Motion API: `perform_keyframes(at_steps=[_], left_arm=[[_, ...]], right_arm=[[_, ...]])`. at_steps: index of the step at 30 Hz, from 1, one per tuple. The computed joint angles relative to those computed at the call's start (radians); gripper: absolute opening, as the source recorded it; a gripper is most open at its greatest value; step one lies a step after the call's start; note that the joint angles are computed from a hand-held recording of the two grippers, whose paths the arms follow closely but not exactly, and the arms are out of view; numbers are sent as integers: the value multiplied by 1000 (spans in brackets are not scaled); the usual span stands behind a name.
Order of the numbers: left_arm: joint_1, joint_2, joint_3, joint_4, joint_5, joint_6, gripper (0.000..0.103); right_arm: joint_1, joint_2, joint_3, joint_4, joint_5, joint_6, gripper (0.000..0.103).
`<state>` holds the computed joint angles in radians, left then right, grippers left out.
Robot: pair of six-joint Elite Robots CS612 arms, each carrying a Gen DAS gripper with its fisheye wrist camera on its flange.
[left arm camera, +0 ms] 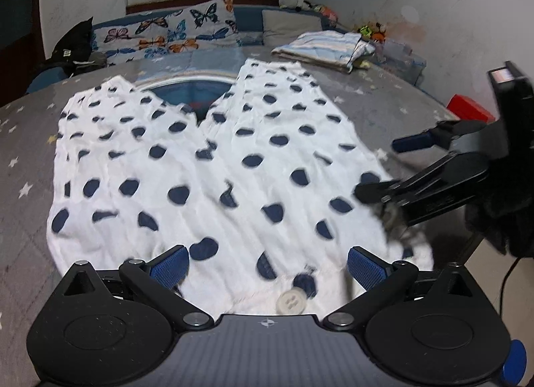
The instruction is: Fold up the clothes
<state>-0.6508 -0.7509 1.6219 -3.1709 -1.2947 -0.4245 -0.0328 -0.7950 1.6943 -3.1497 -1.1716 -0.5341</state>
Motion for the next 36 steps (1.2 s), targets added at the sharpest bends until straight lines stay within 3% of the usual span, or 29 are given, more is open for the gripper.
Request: perform_keyframes(at_steps=[17, 21, 26, 29, 36], left_arm=[[6, -42, 91, -98, 26, -69, 103], [16, -46, 103, -131, 76, -135, 102], [44, -40, 101, -106, 30, -219, 95], [42, -47, 107, -57, 78, -238, 88], [35, -59, 123, -34, 212, -306, 87]], right_arm=[[-15, -17, 34, -22, 30, -28, 103], [-14, -14, 31, -15, 34, -24, 103], [-15, -12, 29, -10, 38, -15, 103], [-17, -12, 27, -5, 41, -9, 103], [-16, -11, 26, -3, 40, -7, 103]])
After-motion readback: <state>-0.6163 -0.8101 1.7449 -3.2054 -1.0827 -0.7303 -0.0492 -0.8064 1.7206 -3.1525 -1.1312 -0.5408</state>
